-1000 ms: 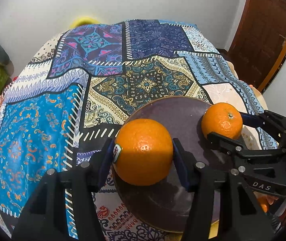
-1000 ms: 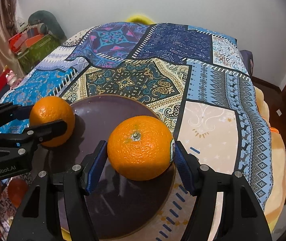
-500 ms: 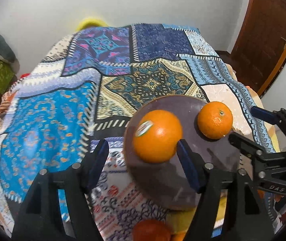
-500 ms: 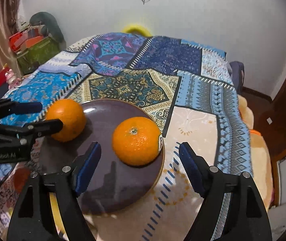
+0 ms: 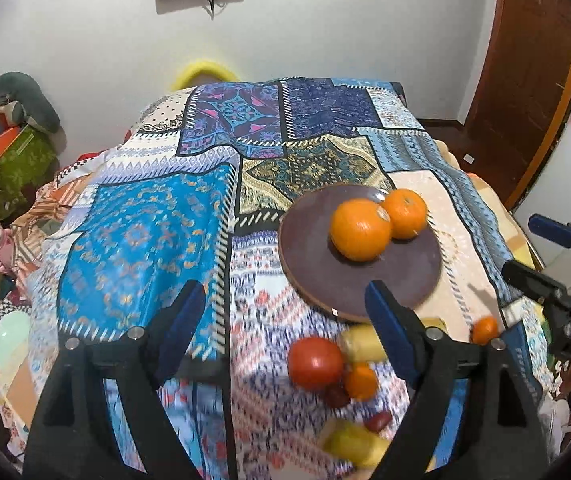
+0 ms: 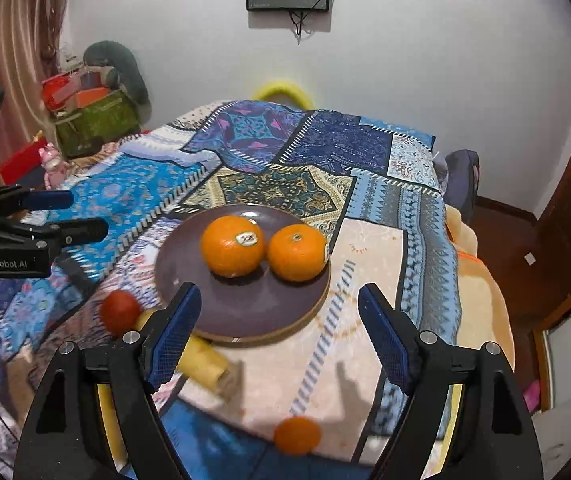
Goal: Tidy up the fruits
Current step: 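Withdraw both grippers from the plate toward the remaining fruit, then grasp the pomelo peel with the left gripper while the right gripper grasps a mandarin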
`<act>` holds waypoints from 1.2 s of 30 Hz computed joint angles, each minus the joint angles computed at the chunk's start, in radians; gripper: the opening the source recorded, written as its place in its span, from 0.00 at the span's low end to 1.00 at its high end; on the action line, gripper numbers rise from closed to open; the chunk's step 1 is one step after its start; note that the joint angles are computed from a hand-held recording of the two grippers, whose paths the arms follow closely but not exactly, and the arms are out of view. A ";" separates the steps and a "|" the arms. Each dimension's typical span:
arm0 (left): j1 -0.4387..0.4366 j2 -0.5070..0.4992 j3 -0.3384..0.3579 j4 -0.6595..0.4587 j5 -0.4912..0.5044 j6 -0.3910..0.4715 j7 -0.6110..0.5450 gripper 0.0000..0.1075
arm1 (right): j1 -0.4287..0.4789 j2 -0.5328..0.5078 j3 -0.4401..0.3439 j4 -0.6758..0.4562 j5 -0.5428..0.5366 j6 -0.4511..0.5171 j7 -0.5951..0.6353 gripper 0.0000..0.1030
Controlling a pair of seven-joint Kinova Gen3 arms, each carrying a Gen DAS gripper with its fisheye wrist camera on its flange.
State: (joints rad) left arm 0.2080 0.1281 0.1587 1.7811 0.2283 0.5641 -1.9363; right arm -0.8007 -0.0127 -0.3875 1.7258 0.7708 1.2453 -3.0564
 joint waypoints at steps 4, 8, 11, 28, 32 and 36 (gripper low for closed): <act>-0.003 -0.083 -0.003 0.079 0.024 0.002 -0.036 0.79 | -0.035 -0.014 -0.039 -0.011 0.007 0.067 -0.054 0.76; -0.004 -0.156 -0.026 0.156 0.117 0.018 -0.127 0.85 | -0.076 -0.023 -0.078 -0.020 0.017 0.138 -0.112 0.79; 0.011 -0.201 -0.036 0.204 0.130 0.026 -0.148 0.85 | -0.113 -0.021 -0.110 -0.027 0.035 0.205 -0.168 0.80; 0.047 -0.239 -0.064 0.335 0.184 0.050 -0.139 0.87 | -0.197 -0.036 -0.153 0.018 -0.015 0.278 -0.350 0.81; 0.042 -0.224 -0.041 0.363 0.137 0.003 -0.081 0.87 | -0.198 -0.051 -0.155 0.036 -0.034 0.273 -0.380 0.81; 0.031 -0.194 -0.053 0.374 0.123 -0.010 -0.059 0.77 | -0.183 -0.060 -0.167 0.051 -0.044 0.266 -0.405 0.81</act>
